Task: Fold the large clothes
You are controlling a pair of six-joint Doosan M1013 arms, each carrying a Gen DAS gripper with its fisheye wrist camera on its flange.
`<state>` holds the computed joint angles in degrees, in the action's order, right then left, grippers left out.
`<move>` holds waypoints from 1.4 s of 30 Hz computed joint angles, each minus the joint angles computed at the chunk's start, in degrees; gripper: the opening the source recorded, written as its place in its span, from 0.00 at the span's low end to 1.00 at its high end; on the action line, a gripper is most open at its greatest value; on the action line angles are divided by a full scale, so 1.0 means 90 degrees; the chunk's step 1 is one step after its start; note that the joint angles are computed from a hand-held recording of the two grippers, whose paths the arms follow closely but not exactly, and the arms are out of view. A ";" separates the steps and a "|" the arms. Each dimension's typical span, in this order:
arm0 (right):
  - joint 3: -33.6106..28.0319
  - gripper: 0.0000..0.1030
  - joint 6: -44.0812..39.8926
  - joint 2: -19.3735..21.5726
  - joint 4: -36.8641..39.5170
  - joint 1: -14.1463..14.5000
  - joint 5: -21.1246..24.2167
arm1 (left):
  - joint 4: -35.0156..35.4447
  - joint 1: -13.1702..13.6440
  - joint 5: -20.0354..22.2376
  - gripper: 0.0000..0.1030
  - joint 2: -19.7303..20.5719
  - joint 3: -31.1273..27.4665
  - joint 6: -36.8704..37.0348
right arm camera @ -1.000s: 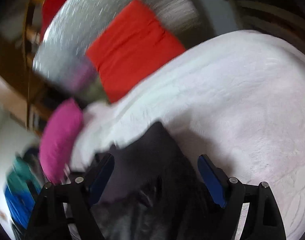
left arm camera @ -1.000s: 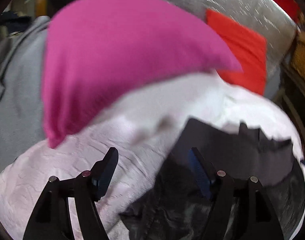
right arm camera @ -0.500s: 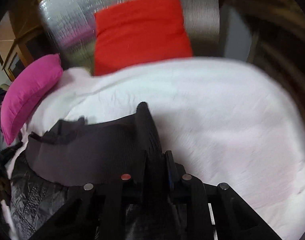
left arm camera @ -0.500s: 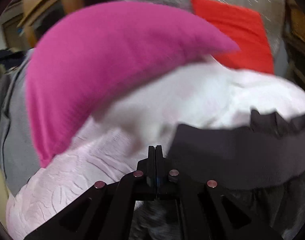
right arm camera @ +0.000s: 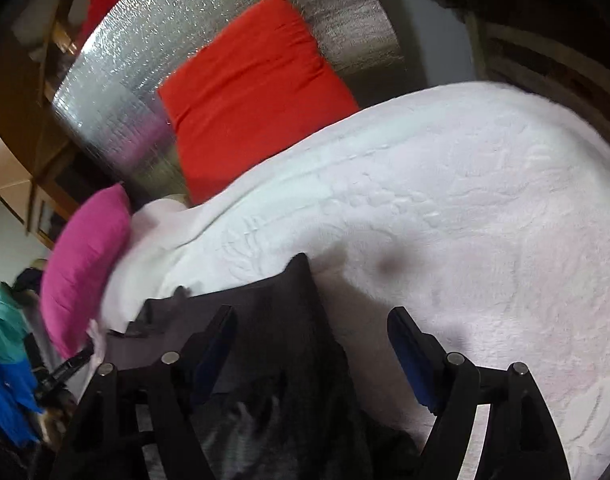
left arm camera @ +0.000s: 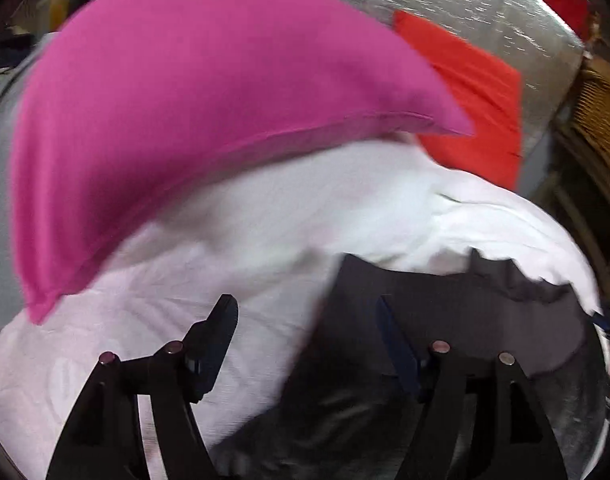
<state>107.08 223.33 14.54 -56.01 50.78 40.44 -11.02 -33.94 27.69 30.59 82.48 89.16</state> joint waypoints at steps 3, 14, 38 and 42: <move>-0.0212 0.78 -0.0898 0.0206 0.0527 -0.0201 -0.0514 | 0.0619 -0.0153 0.1107 0.70 0.0383 -0.0539 -0.0121; -0.0855 0.15 -0.2870 0.0617 0.1923 -0.0206 0.1073 | 0.2994 -0.0510 0.1071 0.19 0.0655 -0.0660 -0.2126; -0.2528 0.67 -0.2998 0.1477 0.1001 0.1493 0.3276 | 0.5859 -0.1451 -0.0817 0.61 -0.1744 0.2340 -0.4791; -0.2817 0.76 -0.3587 0.1866 0.1580 0.1390 0.3893 | 0.5579 -0.1568 -0.0252 0.65 -0.1407 0.2242 -0.4794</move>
